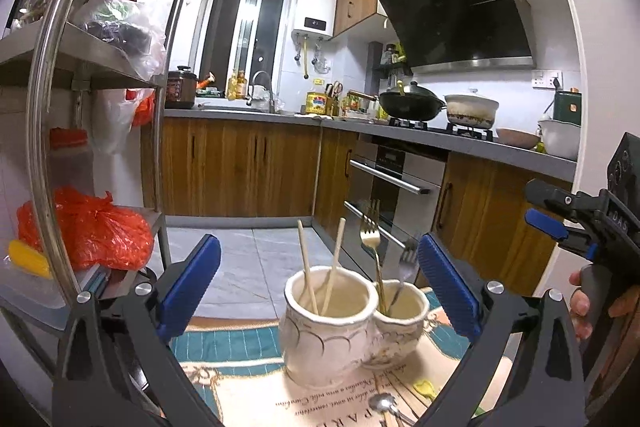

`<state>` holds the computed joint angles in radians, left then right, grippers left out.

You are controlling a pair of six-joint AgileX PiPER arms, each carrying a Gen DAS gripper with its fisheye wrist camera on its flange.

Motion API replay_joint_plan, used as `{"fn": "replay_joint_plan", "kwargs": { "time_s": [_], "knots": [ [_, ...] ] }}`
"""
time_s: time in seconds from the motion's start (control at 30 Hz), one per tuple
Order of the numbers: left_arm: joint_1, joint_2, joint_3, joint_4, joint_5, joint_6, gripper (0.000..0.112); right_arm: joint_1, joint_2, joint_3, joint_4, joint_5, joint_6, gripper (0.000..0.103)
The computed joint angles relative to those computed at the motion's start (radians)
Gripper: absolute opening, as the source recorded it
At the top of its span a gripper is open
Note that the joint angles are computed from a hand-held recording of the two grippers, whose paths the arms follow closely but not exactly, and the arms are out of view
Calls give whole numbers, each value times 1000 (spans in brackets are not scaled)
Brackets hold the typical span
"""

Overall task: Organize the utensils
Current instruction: 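Open both tools and withdraw them from the holder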

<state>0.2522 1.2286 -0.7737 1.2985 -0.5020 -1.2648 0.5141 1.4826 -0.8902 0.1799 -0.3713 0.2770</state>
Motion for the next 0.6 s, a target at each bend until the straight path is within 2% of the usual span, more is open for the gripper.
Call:
{"fn": "replay_joint_plan", "kwargs": {
  "time_s": [0.13, 0.4, 0.6],
  "knots": [
    [4, -37, 31, 63, 6, -41, 97, 10, -28, 37, 73, 11, -78, 98],
    [34, -82, 89, 176, -35, -115, 97, 31, -59, 141, 267, -15, -276, 98],
    [10, -90, 133, 189, -5, -94, 97, 23, -46, 187, 274, -20, -258, 98]
  ]
}}
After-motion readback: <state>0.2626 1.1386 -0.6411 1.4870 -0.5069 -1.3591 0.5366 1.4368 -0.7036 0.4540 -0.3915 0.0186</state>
